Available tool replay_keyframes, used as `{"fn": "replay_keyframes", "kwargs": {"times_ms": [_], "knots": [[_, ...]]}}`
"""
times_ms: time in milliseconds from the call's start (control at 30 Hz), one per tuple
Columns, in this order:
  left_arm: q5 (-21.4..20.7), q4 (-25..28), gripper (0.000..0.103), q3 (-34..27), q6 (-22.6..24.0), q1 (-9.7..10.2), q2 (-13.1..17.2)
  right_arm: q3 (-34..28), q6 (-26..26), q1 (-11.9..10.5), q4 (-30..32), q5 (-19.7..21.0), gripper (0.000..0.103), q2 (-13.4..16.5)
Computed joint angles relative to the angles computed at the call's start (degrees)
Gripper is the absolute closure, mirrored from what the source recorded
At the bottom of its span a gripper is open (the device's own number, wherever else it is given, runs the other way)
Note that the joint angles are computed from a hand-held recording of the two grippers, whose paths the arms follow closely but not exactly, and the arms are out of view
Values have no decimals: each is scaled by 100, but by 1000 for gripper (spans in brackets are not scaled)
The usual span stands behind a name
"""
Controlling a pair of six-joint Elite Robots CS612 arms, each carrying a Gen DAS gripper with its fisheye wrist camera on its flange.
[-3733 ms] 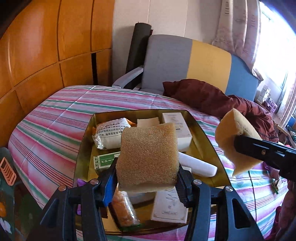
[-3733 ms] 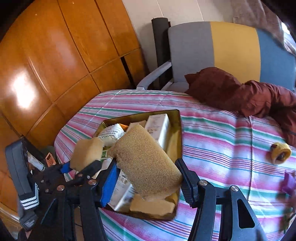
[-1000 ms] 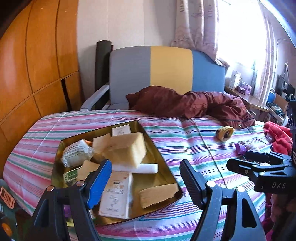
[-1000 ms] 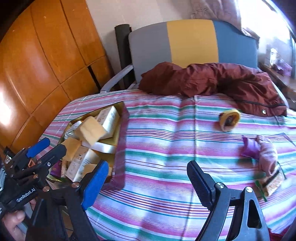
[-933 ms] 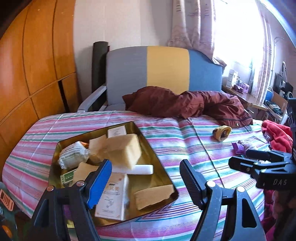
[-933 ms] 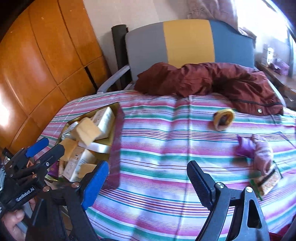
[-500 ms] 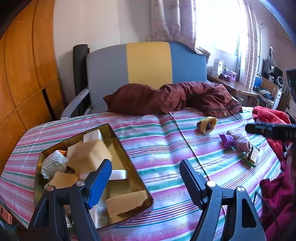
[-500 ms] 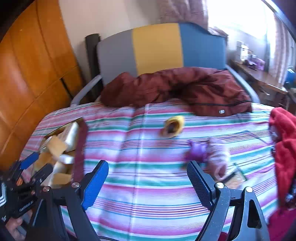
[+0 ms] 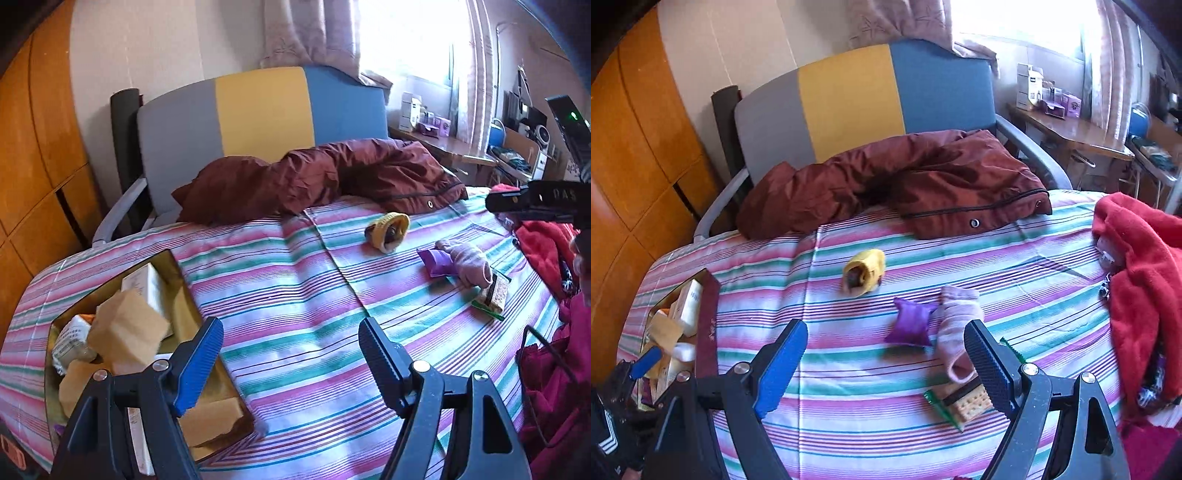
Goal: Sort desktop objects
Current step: 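Move both tools back toward the socks on the bedspread, then grasp pink sock with right tool while left tool grasps yellow knit sock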
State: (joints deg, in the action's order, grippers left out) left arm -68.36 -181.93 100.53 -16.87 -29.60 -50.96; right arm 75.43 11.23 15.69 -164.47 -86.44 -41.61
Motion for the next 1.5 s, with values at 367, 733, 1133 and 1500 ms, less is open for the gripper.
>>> {"fn": "replay_keyframes", "kwargs": {"times_ms": [367, 733, 1133, 1500], "knots": [[-196, 353, 26, -384, 169, -6, 230, -371, 479, -216, 212, 75, 16, 325], [-670, 929, 26, -951, 172, 55, 567, -379, 1234, -432, 366, 378, 19, 425], [-1061, 1238, 27, -1466, 171, 118, 849, -760, 688, -358, 1284, 74, 45, 613], [-1210, 1376, 27, -1962, 339, 140, 1092, -1137, 259, -285, 2065, -36, 60, 806]]}}
